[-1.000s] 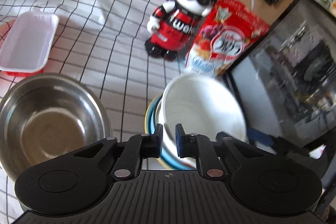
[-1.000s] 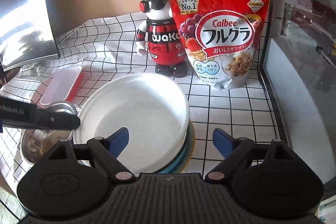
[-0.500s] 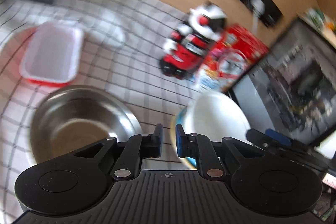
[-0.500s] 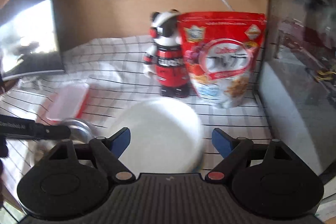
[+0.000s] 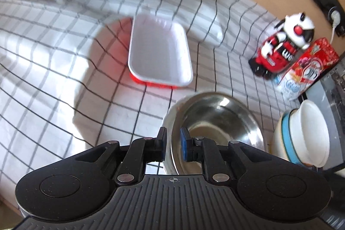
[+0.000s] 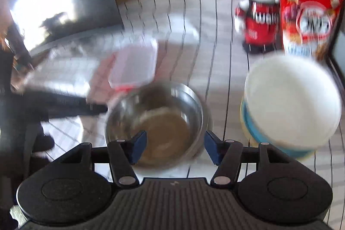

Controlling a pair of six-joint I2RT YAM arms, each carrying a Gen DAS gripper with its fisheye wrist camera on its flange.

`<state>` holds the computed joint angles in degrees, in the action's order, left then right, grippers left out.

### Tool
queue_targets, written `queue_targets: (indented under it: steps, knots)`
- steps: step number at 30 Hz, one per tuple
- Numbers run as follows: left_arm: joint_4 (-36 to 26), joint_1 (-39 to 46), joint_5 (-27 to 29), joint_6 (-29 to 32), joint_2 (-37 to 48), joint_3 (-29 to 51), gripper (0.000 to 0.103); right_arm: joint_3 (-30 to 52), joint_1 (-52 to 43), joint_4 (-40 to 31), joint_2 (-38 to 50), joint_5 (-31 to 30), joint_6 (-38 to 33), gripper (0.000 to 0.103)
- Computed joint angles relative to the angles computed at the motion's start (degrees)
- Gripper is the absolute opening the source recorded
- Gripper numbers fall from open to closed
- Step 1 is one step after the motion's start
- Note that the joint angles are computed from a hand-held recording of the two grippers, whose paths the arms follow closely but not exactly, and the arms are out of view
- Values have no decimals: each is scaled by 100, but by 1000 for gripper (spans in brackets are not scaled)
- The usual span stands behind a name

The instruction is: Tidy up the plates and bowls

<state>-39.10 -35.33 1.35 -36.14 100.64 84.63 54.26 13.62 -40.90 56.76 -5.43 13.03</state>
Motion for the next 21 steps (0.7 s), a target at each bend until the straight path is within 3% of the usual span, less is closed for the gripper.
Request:
queue_targets:
  steps: [3,6,11,21]
  knots:
    - [-51,96,315,174,309,152,16,-64,249,-5,269,365,402,59]
    - [-5,147,273,289,538,258,25,-155,373,165,541,644,754,59]
    - [-173,252,435,469,876,549,35,-136,335,442,1046,519,882,59]
    - [-319,428,1032,631,1263,854,30,255,225,345,1669,275,1009,56]
